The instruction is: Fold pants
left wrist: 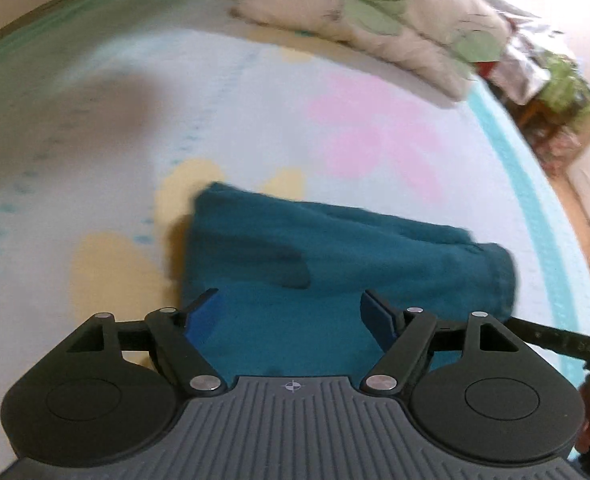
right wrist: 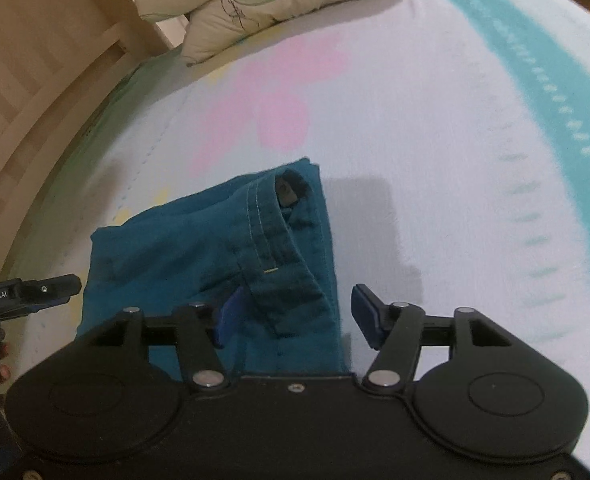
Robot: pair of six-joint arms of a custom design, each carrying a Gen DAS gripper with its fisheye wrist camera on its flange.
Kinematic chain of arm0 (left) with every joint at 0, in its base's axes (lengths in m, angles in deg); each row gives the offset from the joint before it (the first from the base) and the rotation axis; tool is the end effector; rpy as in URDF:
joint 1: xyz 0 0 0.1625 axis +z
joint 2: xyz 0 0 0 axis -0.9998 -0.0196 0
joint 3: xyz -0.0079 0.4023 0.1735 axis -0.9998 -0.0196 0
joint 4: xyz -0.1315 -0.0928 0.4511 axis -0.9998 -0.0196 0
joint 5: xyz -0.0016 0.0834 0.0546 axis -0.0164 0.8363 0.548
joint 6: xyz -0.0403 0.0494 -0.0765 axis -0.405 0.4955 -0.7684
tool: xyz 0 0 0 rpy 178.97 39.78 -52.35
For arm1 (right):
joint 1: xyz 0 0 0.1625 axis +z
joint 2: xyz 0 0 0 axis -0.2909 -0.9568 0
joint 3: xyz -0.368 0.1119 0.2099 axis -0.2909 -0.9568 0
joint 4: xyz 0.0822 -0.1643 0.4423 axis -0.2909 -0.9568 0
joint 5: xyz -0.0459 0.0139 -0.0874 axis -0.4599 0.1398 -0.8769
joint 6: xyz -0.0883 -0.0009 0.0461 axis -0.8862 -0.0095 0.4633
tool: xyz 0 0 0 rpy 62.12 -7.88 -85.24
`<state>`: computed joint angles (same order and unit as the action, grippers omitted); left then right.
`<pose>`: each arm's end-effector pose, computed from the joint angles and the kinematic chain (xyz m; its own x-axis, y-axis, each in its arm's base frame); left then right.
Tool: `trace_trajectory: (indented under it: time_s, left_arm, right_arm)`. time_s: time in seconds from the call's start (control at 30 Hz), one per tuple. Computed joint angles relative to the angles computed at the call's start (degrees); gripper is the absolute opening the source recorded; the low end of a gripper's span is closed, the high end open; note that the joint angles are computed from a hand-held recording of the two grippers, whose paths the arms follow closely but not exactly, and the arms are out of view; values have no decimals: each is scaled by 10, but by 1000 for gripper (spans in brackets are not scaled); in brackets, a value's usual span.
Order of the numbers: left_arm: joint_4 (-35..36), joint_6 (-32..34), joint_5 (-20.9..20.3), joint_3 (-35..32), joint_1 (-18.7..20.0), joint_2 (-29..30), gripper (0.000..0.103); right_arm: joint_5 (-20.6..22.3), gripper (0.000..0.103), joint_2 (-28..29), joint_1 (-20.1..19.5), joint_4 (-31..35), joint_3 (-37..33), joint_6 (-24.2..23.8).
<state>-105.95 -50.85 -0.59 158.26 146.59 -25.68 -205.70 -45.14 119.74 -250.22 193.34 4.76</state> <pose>-0.2770 -0.7598 0.1746 -0.7075 0.5849 -0.3967 0.6533 0.7553 -0.0516 0.1965 -0.5578 0.2823 -0.8320 0.5100 0.2182 0.1544 0.5907 -0.7920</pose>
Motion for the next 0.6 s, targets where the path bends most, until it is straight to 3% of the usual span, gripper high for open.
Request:
trace_trajectory:
  time_s: [0.2,0.23,0.37,0.53,0.6]
  left_arm:
    - [45,-59,80,-33,8,16,75]
    - [50,-68,78,-38,12,19,75]
    - [109,-123,2,-74,40,28,75]
    - [110,-105,36,-64,33,29,75]
    - [115,-98,27,-63,34,30,75]
  right_arm:
    - [-8,65,16,1,-42,3,-66]
    - [-9,64,17,1,-45,5,-69]
    - [9,65,13,-7,-50,11,-63]
    - [21,65,8,-10,-51,16,-60]
    - [29,65,8,-13,-53,16,-62]
